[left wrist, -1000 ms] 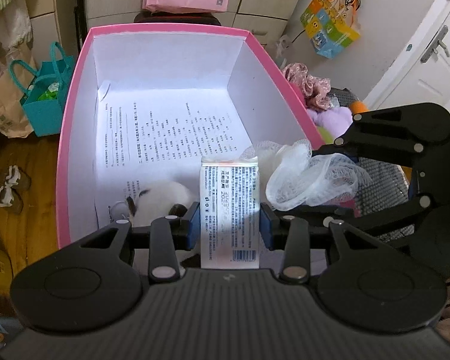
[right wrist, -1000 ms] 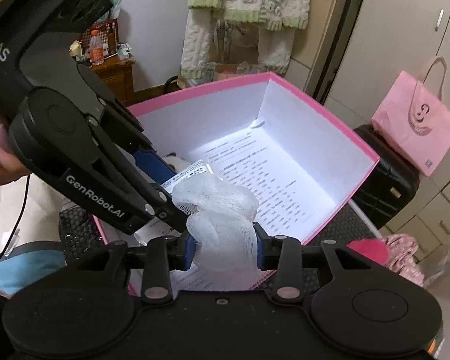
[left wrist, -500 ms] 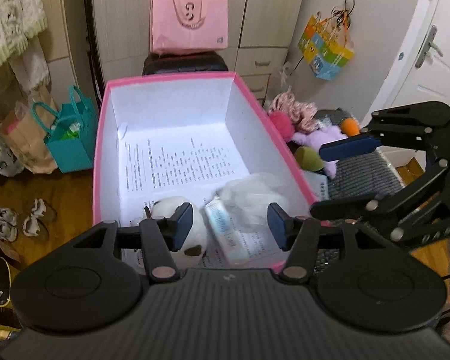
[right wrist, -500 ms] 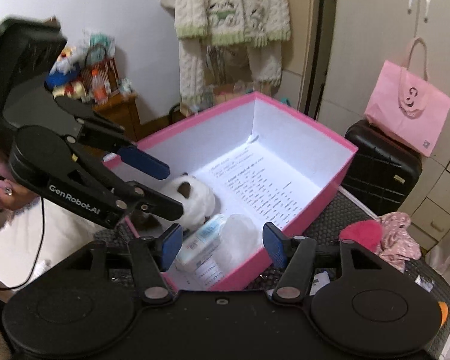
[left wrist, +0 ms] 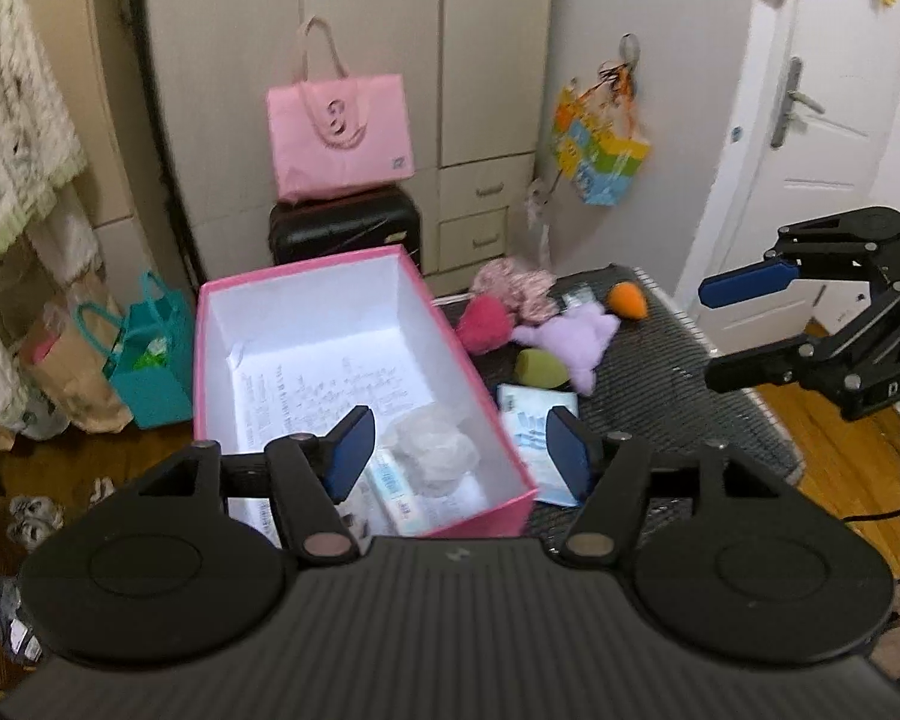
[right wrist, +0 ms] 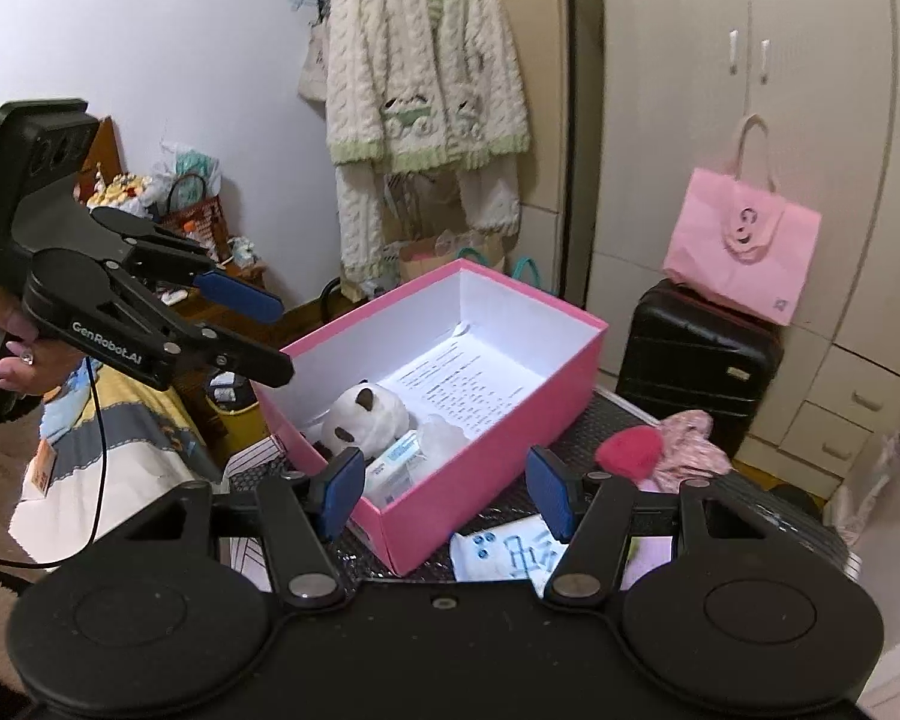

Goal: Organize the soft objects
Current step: 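Move the right gripper toward the orange makeup sponge while the left gripper approaches the green sponge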

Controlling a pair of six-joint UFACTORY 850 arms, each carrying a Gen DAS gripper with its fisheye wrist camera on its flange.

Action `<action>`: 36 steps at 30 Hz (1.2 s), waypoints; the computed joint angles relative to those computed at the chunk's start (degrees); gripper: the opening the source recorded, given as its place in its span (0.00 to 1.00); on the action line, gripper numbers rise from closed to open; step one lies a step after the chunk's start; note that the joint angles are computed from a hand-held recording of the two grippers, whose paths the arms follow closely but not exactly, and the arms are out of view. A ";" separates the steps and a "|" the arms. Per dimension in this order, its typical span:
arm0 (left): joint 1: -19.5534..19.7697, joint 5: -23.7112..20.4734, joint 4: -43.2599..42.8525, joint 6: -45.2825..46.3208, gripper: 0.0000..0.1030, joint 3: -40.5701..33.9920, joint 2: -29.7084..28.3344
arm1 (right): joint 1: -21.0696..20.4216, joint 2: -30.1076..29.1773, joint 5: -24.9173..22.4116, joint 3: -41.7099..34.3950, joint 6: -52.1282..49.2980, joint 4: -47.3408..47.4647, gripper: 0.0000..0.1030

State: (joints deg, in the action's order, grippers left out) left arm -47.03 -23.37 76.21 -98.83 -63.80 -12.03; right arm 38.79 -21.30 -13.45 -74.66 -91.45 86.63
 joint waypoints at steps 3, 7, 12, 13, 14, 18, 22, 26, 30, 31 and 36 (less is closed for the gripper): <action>-0.88 3.10 4.40 -5.66 0.62 0.59 -0.04 | -0.57 2.88 0.46 4.34 -12.63 13.19 0.64; -2.65 4.71 6.61 -6.42 0.62 -0.38 -1.83 | -1.07 5.66 0.76 9.53 -28.46 30.14 0.64; -3.91 6.98 10.67 -8.12 0.62 -2.99 -4.94 | -1.51 7.68 -0.69 14.31 -46.83 49.49 0.64; -4.08 6.96 11.82 -8.56 0.62 -3.62 -5.68 | -1.62 7.97 -0.74 15.01 -49.38 52.23 0.64; -4.34 6.66 12.28 -8.44 0.62 -4.17 -6.33 | -1.74 8.09 -1.01 15.51 -51.34 54.35 0.64; -4.94 5.50 13.09 -7.03 0.62 -7.30 -9.83 | -2.58 8.15 -2.31 16.93 -54.79 58.90 0.64; -4.59 6.19 15.22 -8.84 0.62 -9.98 -12.89 | -3.27 7.74 -2.68 17.55 -62.92 67.00 0.65; -4.92 3.72 15.49 -8.46 0.62 -13.45 -16.52 | -4.82 6.50 -3.53 17.26 -59.31 64.04 0.65; -4.28 4.04 13.59 -6.58 0.62 -17.16 -19.83 | -6.45 4.28 -4.18 15.74 -53.77 59.48 0.65; -3.99 4.64 12.82 -6.04 0.62 -17.96 -20.48 | -6.71 3.67 -4.08 15.27 -53.64 59.36 0.65; -3.53 1.53 11.68 -6.28 0.62 -22.48 -24.87 | -8.02 0.85 -4.32 13.47 -51.78 57.90 0.65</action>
